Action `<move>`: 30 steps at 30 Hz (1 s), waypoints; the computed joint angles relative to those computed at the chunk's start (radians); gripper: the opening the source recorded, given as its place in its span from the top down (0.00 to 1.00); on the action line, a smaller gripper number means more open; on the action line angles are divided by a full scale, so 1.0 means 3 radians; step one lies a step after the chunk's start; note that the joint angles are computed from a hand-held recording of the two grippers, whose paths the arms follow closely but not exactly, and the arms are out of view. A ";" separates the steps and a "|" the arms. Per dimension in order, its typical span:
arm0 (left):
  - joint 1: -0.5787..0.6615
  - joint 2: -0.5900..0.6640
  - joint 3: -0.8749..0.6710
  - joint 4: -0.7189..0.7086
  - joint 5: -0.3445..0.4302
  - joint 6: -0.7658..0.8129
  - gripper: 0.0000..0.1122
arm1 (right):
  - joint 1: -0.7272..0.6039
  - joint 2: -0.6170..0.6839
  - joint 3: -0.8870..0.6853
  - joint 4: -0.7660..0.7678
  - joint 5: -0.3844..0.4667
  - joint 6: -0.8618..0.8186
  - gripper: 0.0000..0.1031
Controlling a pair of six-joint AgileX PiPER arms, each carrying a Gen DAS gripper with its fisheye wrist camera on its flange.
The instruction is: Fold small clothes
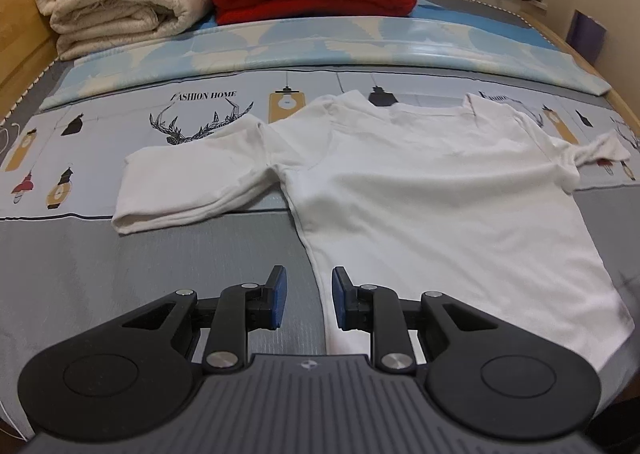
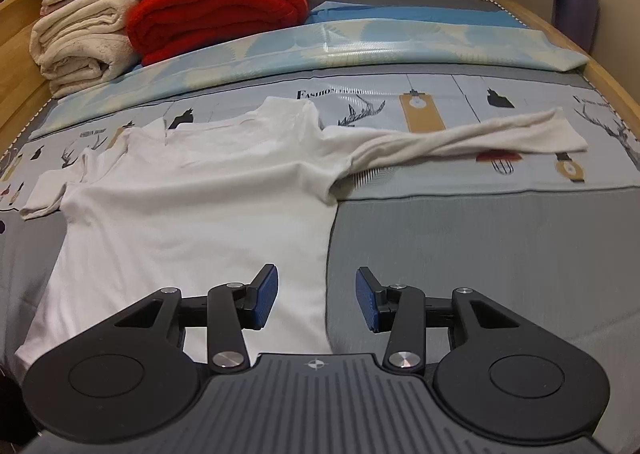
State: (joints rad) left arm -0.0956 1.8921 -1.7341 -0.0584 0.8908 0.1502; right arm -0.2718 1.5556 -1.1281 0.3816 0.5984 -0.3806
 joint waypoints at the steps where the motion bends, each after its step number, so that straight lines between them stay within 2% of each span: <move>1: -0.0004 -0.0046 0.0084 -0.0004 -0.0041 0.0009 0.77 | 0.0010 -0.0025 0.0044 -0.0008 -0.0011 0.0013 0.56; 6: 0.0099 -0.0089 0.0351 -0.0238 -0.0120 0.0234 0.77 | 0.0143 -0.0015 0.0204 -0.0336 -0.0038 0.0147 0.56; 10: 0.0327 0.0228 0.0176 -0.0680 0.0416 0.0373 0.77 | 0.0263 0.0237 0.0162 -0.0718 0.0296 0.0286 0.56; 13: 0.0411 0.0448 0.0104 -0.0813 0.0802 0.0578 0.77 | 0.0295 0.0350 0.0196 -0.0871 0.0455 0.0320 0.56; 18: 0.0418 0.0544 0.0245 -0.0721 0.0979 0.0745 0.75 | 0.0269 0.0422 0.0311 -0.0980 0.0494 0.0364 0.56; 21: 0.0373 0.0531 0.0339 -0.0672 0.0969 0.0870 0.75 | 0.0271 0.0432 0.0352 -0.0965 0.0472 0.0310 0.57; 22: 0.0357 0.0534 0.0343 -0.0691 0.0990 0.0951 0.77 | 0.0279 0.0424 0.0369 -0.0953 0.0458 0.0264 0.67; 23: 0.0342 0.0519 0.0371 -0.0704 0.0982 0.1035 0.85 | 0.0264 0.0412 0.0385 -0.0885 0.0459 0.0169 0.82; 25: 0.0296 0.0461 0.0463 -0.0676 0.0900 0.1181 0.93 | 0.0264 0.0371 0.0398 -0.0779 0.0495 0.0036 0.93; 28: 0.0296 0.0383 0.0472 -0.0625 0.0851 0.1328 0.95 | 0.0197 0.0301 0.0372 -0.0562 0.0646 -0.0280 0.94; 30: 0.0364 0.0296 0.0446 -0.0662 0.0833 0.1477 0.95 | 0.0051 0.0269 0.0294 -0.0212 0.0874 -0.0624 0.94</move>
